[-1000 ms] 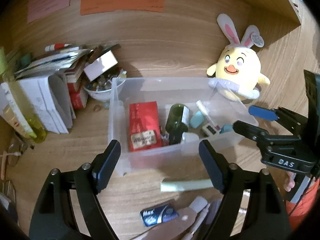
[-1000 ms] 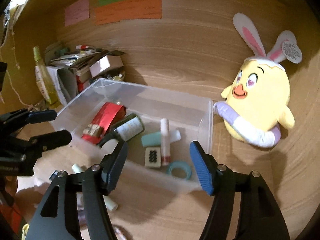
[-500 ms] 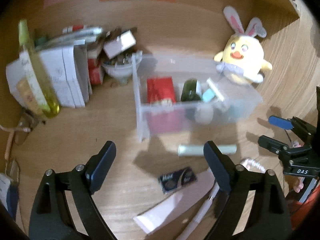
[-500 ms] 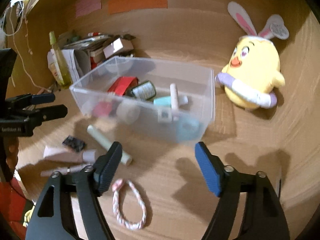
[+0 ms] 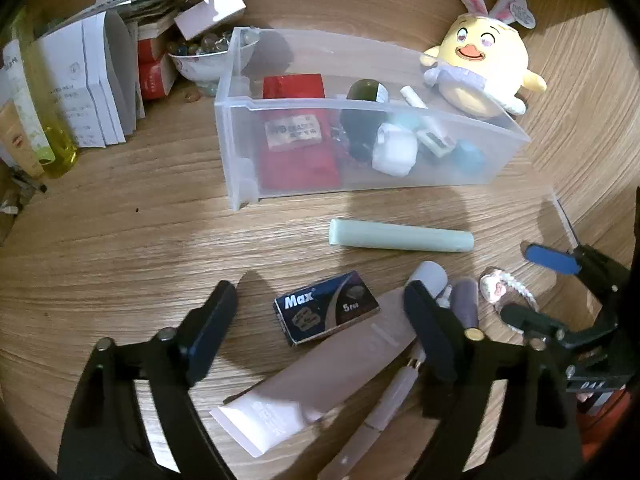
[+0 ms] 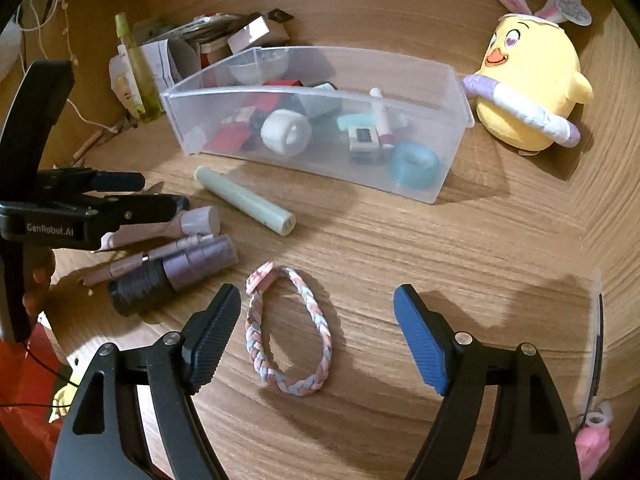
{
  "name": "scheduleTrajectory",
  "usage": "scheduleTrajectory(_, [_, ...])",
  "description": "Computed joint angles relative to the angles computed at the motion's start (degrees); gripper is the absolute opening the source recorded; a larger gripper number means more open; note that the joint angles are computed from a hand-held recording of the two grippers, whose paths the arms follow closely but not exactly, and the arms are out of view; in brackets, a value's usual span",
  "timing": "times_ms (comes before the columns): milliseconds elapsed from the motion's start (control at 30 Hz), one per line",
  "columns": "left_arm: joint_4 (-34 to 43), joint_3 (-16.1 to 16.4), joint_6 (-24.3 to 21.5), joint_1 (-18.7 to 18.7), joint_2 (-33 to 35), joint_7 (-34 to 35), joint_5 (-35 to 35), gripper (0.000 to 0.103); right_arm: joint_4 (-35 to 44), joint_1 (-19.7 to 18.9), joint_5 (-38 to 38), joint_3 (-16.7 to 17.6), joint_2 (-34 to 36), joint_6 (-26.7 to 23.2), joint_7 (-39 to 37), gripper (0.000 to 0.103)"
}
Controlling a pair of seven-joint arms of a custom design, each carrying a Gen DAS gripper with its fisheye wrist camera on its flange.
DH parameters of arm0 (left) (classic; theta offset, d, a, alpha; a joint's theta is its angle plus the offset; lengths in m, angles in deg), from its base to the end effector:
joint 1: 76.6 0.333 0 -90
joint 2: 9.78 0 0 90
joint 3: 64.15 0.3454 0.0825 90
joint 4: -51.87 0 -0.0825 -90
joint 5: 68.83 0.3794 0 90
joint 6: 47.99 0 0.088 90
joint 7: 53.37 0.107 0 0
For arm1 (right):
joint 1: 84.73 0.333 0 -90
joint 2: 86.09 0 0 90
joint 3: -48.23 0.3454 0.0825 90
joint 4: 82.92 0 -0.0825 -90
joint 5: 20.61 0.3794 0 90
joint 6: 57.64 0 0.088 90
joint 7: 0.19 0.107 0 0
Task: Organize objects
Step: 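Grasp the blue Max staple box with left gripper while right gripper grasps braided bracelet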
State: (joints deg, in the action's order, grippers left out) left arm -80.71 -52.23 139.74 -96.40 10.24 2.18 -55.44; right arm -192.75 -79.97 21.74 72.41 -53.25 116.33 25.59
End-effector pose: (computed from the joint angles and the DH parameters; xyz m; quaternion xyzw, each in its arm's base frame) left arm 0.5654 -0.1064 0.2947 -0.7338 0.6077 -0.2526 0.1684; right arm 0.6225 0.2495 0.2859 -0.8702 0.3636 -0.1050 0.3155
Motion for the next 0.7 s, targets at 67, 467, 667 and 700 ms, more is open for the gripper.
scheduleTrajectory(67, [0.1, 2.2, -0.1, -2.3, 0.2, -0.3, -0.1, 0.072, 0.0, 0.6, -0.5, -0.5, 0.1, -0.6, 0.5, 0.076])
scheduleTrajectory(467, [-1.6, 7.6, 2.0, -7.8, 0.1, 3.1, -4.3, 0.027, 0.1, 0.5, -5.3, 0.9, 1.4, 3.1, 1.9, 0.014])
scheduleTrajectory(667, [-2.2, 1.1, 1.3, -0.8, -1.4, 4.8, -3.6, 0.023, 0.8, -0.9, -5.6, 1.8, 1.9, 2.1, 4.2, 0.013])
scheduleTrajectory(700, [-2.2, 1.7, 1.0, -1.6, -1.5, 5.4, -3.4, 0.029, 0.9, -1.2, -5.5, 2.0, 1.9, 1.9, 4.2, 0.013])
